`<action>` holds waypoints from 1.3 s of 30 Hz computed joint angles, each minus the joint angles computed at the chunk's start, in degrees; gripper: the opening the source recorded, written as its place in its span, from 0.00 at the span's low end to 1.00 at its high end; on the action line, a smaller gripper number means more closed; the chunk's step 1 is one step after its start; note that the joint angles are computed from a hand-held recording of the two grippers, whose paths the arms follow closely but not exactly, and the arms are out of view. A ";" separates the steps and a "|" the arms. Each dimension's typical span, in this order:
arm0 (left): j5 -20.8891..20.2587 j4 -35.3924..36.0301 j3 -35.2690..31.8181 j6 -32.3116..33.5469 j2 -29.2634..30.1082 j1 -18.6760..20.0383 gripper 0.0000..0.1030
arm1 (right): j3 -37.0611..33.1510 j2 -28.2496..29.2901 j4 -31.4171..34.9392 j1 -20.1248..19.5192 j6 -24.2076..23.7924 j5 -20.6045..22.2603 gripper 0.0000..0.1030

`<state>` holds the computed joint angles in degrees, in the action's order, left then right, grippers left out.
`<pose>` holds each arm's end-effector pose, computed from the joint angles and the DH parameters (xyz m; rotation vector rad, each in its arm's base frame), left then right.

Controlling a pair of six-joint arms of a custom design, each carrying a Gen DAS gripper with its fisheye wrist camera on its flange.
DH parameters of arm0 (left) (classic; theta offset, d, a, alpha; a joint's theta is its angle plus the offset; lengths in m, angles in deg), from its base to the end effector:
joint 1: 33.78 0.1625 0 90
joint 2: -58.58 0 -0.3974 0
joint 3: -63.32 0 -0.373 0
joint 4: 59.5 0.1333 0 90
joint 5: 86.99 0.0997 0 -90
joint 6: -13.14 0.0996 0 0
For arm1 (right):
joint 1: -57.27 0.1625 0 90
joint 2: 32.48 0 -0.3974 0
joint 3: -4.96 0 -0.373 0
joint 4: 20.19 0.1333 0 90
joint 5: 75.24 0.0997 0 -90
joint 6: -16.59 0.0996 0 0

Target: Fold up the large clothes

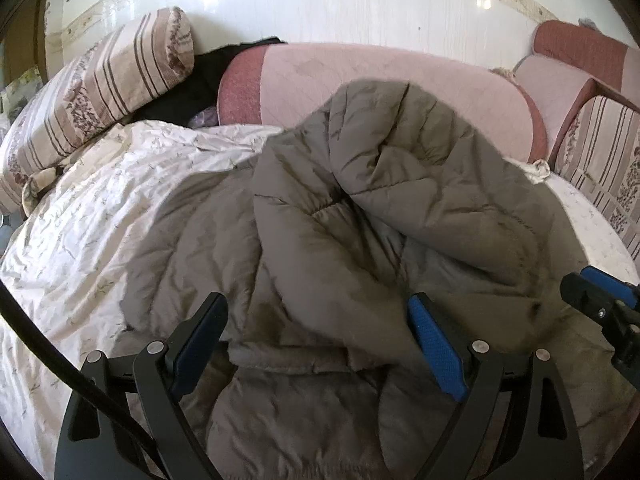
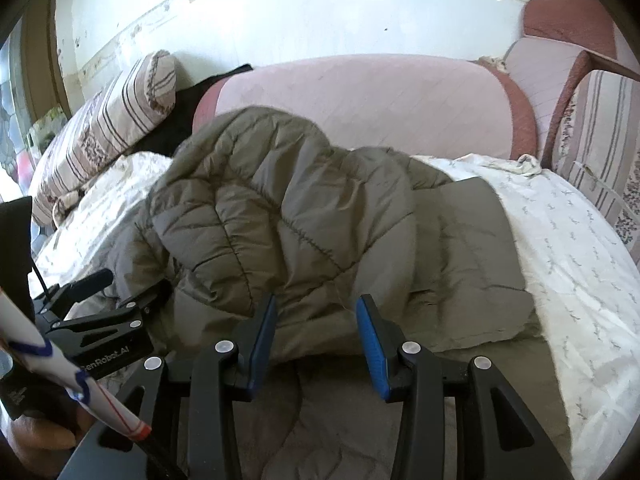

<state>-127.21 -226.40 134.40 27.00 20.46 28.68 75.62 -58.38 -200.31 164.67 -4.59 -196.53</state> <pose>-0.1575 -0.7547 0.2278 0.3892 2.1856 -0.9946 0.3030 -0.6941 0.0846 0.5289 -2.3635 0.9825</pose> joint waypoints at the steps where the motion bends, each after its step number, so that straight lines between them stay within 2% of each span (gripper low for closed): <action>1: 0.19 -1.24 0.99 0.37 -0.64 -0.45 0.88 | 1.02 -0.77 -0.53 0.17 0.58 0.13 0.43; 7: 2.55 -8.73 8.74 3.18 -5.69 -3.25 0.88 | 7.59 -4.68 -5.01 2.44 1.26 -0.96 0.43; 9: 3.75 -12.13 13.58 3.31 -9.11 -4.44 0.88 | 11.34 -6.72 -7.08 3.44 0.66 -1.62 0.44; 12: 5.66 -16.35 21.20 3.18 -14.18 -6.41 0.88 | 18.41 -10.10 -12.16 4.72 0.49 -1.72 0.52; 14: 7.21 -17.53 26.75 2.58 -17.85 -7.64 0.88 | 24.09 -12.54 -15.21 5.26 1.59 -2.33 0.53; 18: 9.07 -14.19 38.02 -3.00 -26.22 -9.67 0.88 | 34.28 -17.04 -17.02 5.53 6.24 -2.51 0.53; 21: 9.99 -7.10 45.75 -11.76 -32.65 -10.65 0.88 | 40.11 -19.33 -18.22 5.66 7.81 -3.27 0.53; 23: 11.46 -4.15 49.81 -15.10 -35.20 -11.38 0.88 | 43.23 -20.20 -19.67 5.91 8.79 -3.99 0.53; 26: 12.81 1.06 53.26 -19.67 -37.42 -11.66 0.88 | 46.52 -20.96 -19.36 5.72 10.91 -3.87 0.53; 29: 11.01 8.38 54.06 -24.73 -38.66 -10.71 0.88 | 48.15 -20.38 -18.33 5.72 10.64 -4.48 0.53; 31: 11.26 13.39 53.56 -27.92 -38.53 -9.68 0.88 | 48.85 -19.98 -16.49 5.37 10.80 -4.32 0.53; 35: 12.33 9.98 55.67 -27.03 -40.31 -10.31 0.88 | 50.79 -19.93 -19.88 5.41 9.38 -5.18 0.53; 37: 12.68 6.14 57.03 -25.24 -42.31 -11.26 0.88 | 52.70 -21.41 -24.71 5.19 8.31 -4.70 0.53; 39: 14.48 3.07 58.00 -24.64 -45.22 -11.94 0.88 | 54.09 -23.34 -29.65 4.90 7.74 -6.12 0.53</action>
